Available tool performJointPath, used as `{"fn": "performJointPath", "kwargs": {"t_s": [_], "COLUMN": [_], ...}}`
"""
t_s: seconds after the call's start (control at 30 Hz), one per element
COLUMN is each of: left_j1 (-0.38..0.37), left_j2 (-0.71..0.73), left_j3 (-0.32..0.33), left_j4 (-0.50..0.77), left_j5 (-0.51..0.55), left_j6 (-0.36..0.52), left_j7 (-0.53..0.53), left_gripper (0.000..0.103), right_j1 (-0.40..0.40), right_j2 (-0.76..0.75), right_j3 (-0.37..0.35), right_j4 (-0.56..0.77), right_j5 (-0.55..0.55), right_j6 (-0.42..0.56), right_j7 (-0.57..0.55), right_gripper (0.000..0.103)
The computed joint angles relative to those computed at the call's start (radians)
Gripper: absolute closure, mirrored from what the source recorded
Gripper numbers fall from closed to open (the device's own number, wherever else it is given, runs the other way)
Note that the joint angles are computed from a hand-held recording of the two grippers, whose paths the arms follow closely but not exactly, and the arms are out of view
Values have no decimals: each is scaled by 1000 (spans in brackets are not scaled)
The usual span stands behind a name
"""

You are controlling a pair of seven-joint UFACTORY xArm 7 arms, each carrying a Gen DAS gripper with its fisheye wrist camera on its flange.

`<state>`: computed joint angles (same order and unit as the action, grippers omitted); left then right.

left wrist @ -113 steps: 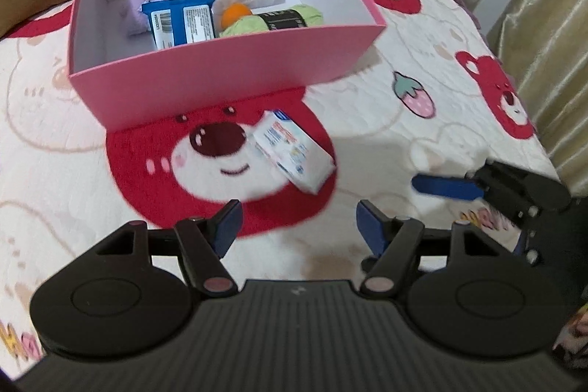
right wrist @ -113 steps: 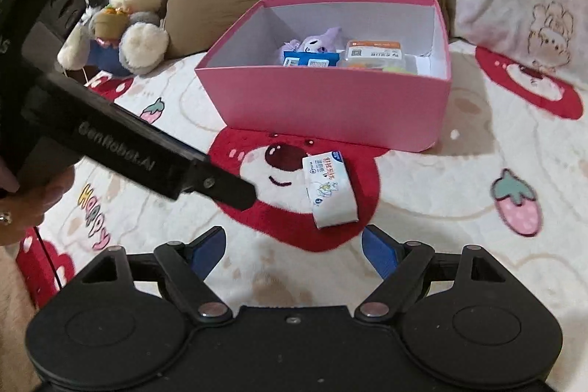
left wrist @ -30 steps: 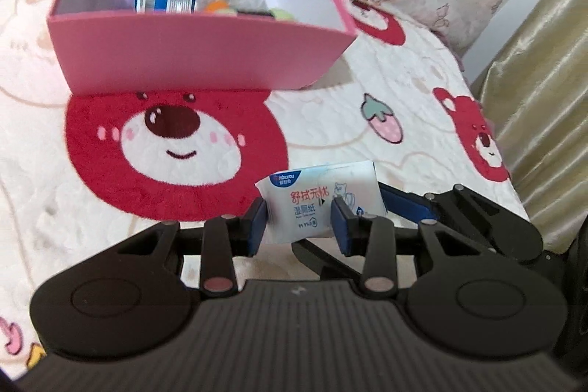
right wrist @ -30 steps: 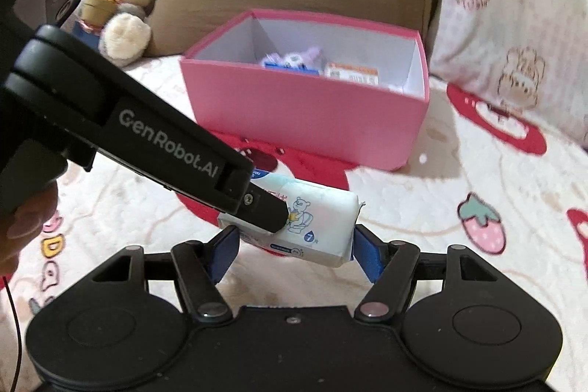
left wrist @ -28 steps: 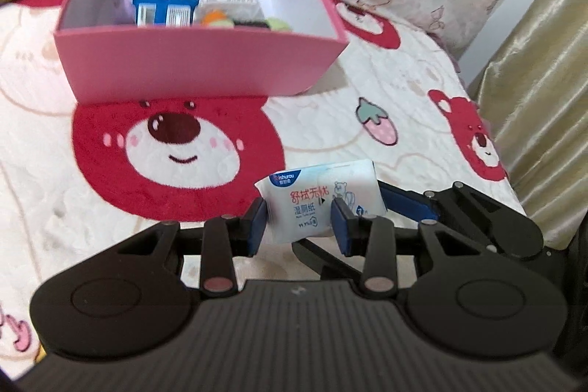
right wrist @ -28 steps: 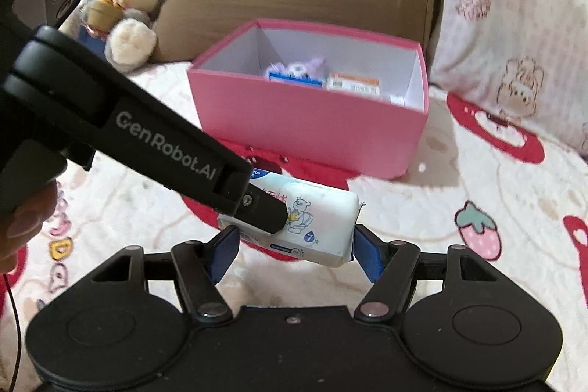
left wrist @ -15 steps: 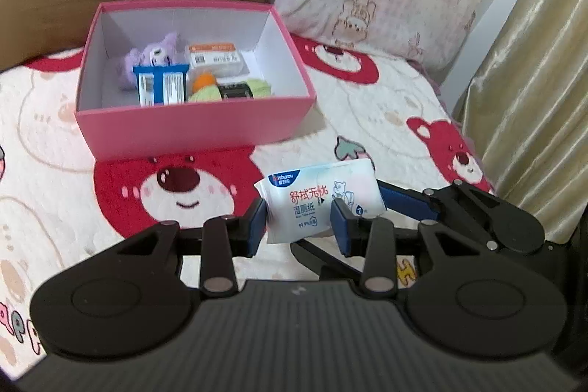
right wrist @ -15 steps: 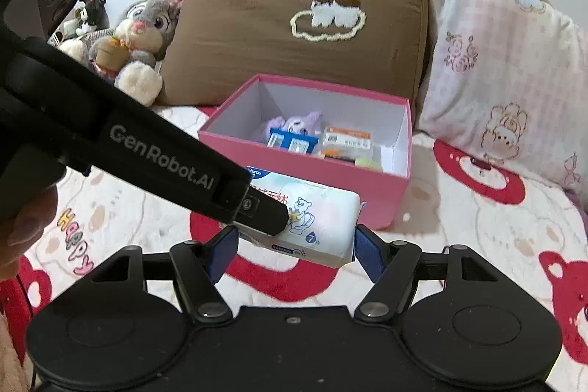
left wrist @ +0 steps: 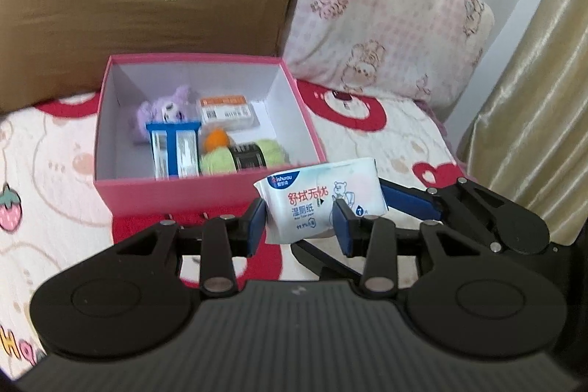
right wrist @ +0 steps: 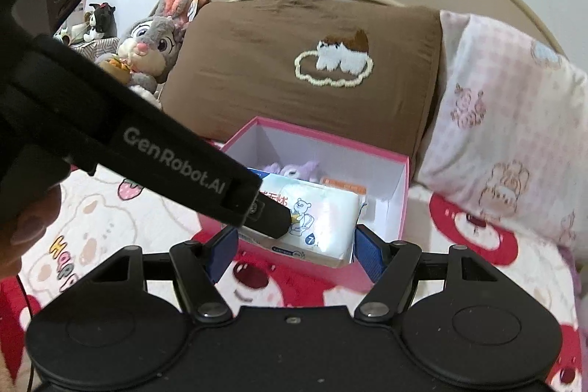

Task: Organize objects
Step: 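Lift the white wipes packet with the left tool and carry it over the pink box, then lower the white wipes packet into the pink box and open the left tool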

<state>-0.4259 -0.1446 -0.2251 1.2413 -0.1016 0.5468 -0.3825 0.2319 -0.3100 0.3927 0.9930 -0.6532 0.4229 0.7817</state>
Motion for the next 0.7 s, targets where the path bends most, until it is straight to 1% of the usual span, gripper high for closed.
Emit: {"fn": "performJointPath", "kwargs": {"t_s": [0.07,0.13,0.3,0.37,0.57,0.7], "left_j1": [8,16,21,22,29,13], "left_j2": [35,72,158,205,344,409], "left_j3": [1,5,13,22,47,68], "left_j4": [40,86,181,231,369,428], "left_j5": [18,36,113,111,80,128], "left_j6": [10,29,53,72,104,124], "left_j7": [-13,-40,-89,-88,-57,-65], "left_gripper": [65,65,65,65,64,65], "right_j1": [-2,14,40,53,94,111], "right_j2": [36,80,174,217,332,404], "right_j3": [-11,-42,-97,-118,-191,-223], "right_j4": [34,71,148,185,281,335], "right_j5": [1,31,70,81,185,286], "right_j6": [-1,-11,-36,-30,-27,-29], "right_j7": [-23,-75,-137,-158,-214,-278], "right_gripper": [29,29,29,29,29,29]}}
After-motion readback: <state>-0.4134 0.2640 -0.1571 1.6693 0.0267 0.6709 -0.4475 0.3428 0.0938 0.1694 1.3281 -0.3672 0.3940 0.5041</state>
